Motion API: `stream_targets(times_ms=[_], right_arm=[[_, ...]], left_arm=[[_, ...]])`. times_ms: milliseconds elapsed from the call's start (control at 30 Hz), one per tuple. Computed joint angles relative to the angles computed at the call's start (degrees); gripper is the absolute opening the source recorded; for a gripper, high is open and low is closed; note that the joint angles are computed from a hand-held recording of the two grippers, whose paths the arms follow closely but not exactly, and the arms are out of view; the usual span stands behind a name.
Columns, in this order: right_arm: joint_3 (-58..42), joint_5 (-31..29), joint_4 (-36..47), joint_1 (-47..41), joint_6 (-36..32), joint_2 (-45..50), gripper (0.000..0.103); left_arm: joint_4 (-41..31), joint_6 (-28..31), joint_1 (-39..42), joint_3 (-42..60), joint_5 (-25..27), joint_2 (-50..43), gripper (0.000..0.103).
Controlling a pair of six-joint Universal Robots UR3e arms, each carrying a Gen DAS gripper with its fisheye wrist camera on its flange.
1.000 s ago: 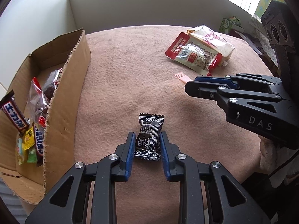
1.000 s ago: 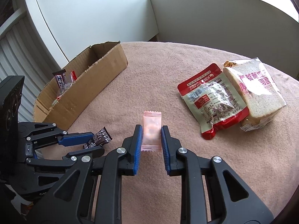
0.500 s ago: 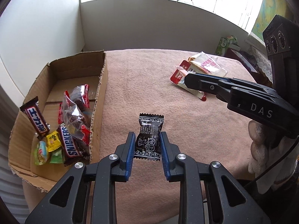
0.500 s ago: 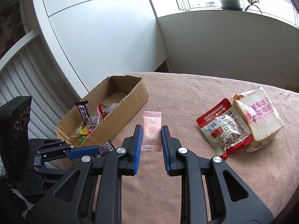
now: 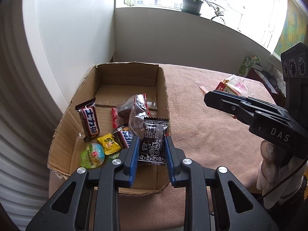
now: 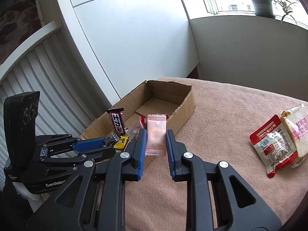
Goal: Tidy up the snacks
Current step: 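Carry both candies over the box and open both tools to drop them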
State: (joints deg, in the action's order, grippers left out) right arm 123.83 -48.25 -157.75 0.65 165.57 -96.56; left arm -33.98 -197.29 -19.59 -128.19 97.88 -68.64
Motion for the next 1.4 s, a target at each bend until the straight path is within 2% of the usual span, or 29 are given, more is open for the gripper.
stream_targets(times_ms=[200, 633, 700, 767, 800, 900, 933, 1033, 1400], right_arm=[[-2.9, -3.9, -4.7, 7.9, 3.2, 5.5, 0.021], [-5.0, -9.7, -9.0, 17.1, 3.2, 10.6, 0.022], [-4.9, -10.3, -9.0, 17.8, 2.6, 10.5, 0.029], [-3.7, -11.4, -11.6, 18.3, 2.7, 10.1, 0.072], [-2.7, -11.9, -13.8, 18.4, 2.9, 9.8, 0.077], [-1.1, -11.6, -14.9, 17.9, 1.7, 8.0, 0.08], [-0.9, -11.8, -15.1, 17.8, 1.7, 7.8, 0.083], [0.2, -12.0, -16.4, 17.0, 1.8, 7.1, 0.093], [6.8, -7.4, -12.5, 7.1, -3.1, -1.2, 0.093]], left_arm=[[-2.6, 2.4, 5.6, -3.7, -0.7, 6.3, 0.024], [-7.7, 7.1, 18.3, -8.3, -4.9, 15.9, 0.025], [-8.4, 7.3, 19.7, -8.6, -5.4, 17.2, 0.026], [-8.4, 6.7, 20.1, -8.5, -4.9, 17.3, 0.027], [-8.2, 6.6, 20.3, -8.5, -4.9, 17.2, 0.028], [-7.9, 6.3, 21.2, -9.0, -5.0, 18.4, 0.045], [-7.3, 5.9, 20.8, -9.0, -4.6, 17.9, 0.047], [-6.3, 5.3, 19.9, -8.8, -4.4, 16.8, 0.047], [-0.1, 0.4, 12.0, -6.1, -1.2, 9.9, 0.047]])
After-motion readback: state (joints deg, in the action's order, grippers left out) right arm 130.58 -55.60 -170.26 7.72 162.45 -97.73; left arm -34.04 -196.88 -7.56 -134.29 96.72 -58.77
